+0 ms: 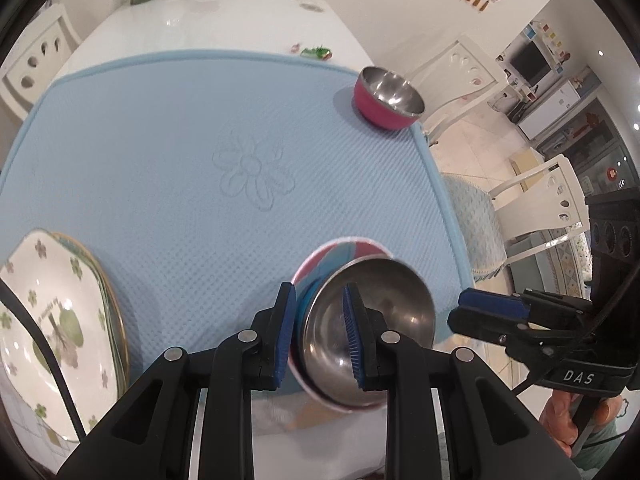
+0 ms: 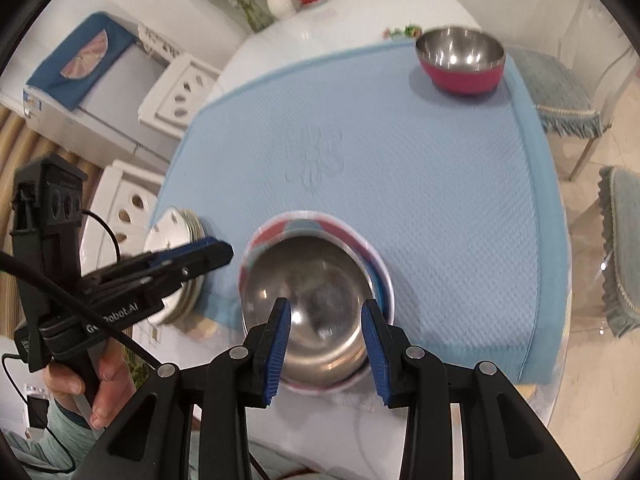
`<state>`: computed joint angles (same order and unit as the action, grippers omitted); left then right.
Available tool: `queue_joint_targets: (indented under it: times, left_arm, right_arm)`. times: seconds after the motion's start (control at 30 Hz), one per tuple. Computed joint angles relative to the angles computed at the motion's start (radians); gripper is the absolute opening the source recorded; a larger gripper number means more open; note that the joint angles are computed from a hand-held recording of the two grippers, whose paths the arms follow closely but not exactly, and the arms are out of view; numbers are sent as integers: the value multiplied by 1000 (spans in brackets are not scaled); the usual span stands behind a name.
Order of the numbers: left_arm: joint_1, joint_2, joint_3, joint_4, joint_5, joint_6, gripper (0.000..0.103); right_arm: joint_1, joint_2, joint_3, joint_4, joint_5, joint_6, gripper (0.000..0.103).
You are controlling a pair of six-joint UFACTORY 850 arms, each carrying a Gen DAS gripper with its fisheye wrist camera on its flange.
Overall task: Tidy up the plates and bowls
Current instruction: 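Open both tools and release the blue bowl inside the pink bowl, then reach both tools to the magenta steel bowl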
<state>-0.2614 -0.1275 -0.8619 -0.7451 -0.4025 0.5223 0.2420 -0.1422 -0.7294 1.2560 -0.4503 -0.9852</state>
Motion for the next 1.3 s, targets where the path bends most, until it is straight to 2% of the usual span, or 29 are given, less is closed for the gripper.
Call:
queue_joint_targets:
  times: [0.07, 0.13, 0.17, 0.33, 0.4, 0.53, 0.7, 1.0, 1.13, 1.3]
  left_arm:
    - [-2, -9, -23, 18, 3, -9, 22]
    - [-5, -19, -48, 40, 9, -22, 30]
    - [-7, -26, -64, 49, 18, -26, 32]
    - [-11, -84, -168, 89, 10, -31, 34]
    - [-9, -126, -227, 67, -9, 6, 38]
    - [-8, -219, -355, 30, -49, 58, 46]
    - [-16, -359, -536, 50, -95, 56, 46]
    - [-19, -699, -954, 69, -291, -48, 46]
    - [-19, -833, -1117, 78, -377, -107, 45]
    - [-24, -951, -1269, 96, -445, -165, 43]
  right_arm:
    - [-18, 14, 6, 92, -2, -68, 38]
    - [-38, 14, 1, 183, -19, -123, 57]
    - [-54, 19, 5, 249, -27, -165, 59]
    - [-124, -9, -18, 361, -110, -182, 61]
    - [-158, -37, -45, 376, -129, -161, 61]
    - [-196, -80, -110, 358, -90, -108, 61]
    - [-225, -147, -202, 329, -61, -59, 61]
    - [-257, -349, -412, 185, 4, 118, 61]
    - [-266, -462, -528, 60, 16, 265, 61]
    - [-270, -563, -631, -22, 8, 362, 61]
